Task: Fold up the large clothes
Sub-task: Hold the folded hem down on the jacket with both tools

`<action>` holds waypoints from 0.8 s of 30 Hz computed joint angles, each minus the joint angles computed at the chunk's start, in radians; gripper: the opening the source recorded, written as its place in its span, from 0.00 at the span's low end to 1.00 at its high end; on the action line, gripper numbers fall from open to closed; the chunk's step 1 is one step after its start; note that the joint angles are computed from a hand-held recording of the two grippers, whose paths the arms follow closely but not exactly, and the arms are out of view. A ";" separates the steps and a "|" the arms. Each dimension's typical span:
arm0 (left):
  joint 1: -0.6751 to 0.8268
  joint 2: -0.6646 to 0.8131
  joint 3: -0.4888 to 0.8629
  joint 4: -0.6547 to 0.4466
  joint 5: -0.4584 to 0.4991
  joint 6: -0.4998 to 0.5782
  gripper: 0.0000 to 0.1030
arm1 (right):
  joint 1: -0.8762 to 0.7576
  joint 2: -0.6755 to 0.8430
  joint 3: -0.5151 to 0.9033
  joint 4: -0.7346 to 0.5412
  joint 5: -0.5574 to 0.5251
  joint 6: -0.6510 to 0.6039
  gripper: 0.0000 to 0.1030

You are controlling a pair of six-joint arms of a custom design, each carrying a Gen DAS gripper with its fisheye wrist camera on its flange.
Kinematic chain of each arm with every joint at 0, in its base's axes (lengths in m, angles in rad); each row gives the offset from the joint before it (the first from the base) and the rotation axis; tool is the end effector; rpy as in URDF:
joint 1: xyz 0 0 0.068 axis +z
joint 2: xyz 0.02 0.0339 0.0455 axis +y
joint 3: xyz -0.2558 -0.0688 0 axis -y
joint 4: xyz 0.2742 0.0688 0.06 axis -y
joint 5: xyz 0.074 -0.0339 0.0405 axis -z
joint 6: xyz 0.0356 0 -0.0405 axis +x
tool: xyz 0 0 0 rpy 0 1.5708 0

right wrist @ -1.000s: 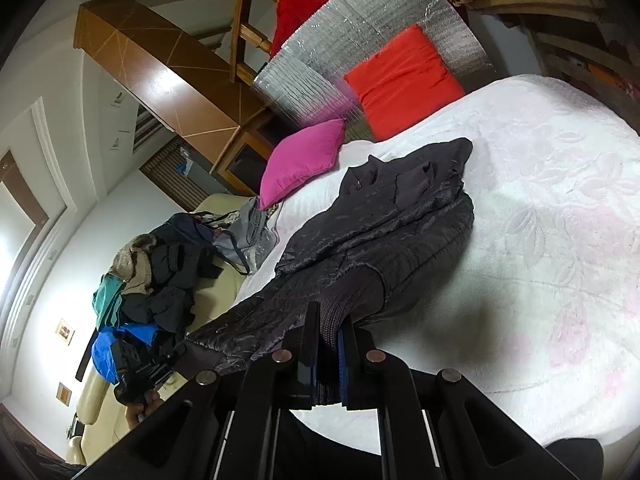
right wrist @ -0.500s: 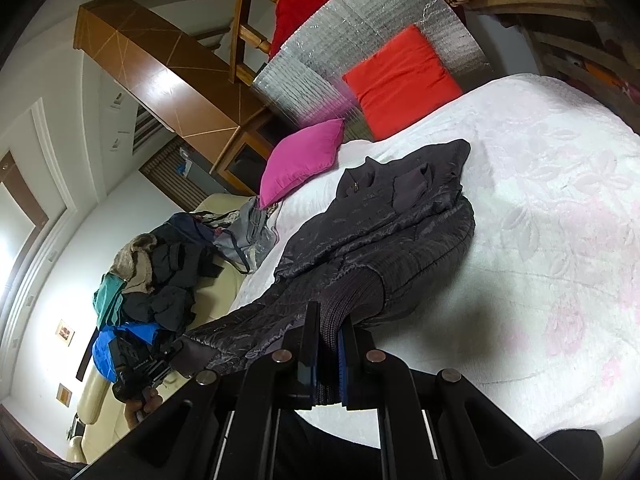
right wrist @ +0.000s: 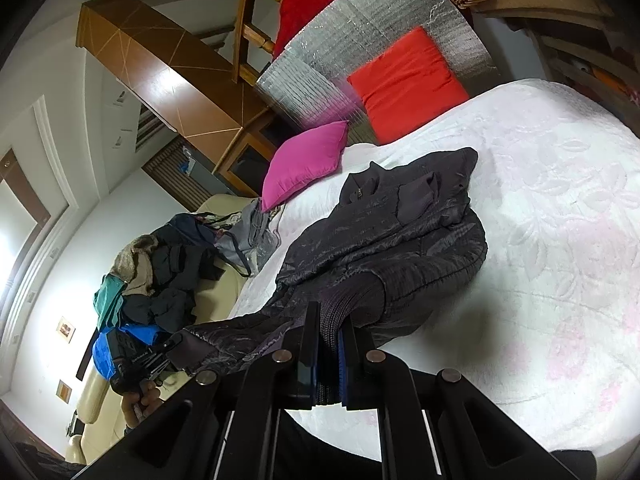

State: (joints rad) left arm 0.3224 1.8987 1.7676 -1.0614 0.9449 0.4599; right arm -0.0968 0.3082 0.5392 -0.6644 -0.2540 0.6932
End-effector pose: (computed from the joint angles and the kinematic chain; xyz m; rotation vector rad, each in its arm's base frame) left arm 0.4048 0.1048 0.2912 0.3813 2.2720 -0.9159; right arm 0.1281 -0.0035 0.2667 0.6313 1.9468 0.6320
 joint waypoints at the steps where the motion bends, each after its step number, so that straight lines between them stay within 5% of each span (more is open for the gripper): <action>1: 0.005 -0.006 -0.010 0.000 0.006 0.005 0.07 | -0.005 0.003 0.003 -0.002 -0.004 -0.002 0.08; 20: 0.122 -0.100 -0.101 -0.106 0.089 0.146 0.07 | 0.428 -0.184 0.039 -0.173 0.422 0.133 0.07; 24: 0.106 -0.079 -0.079 -0.101 0.080 0.133 0.07 | 0.343 -0.181 0.033 -0.172 0.341 0.113 0.07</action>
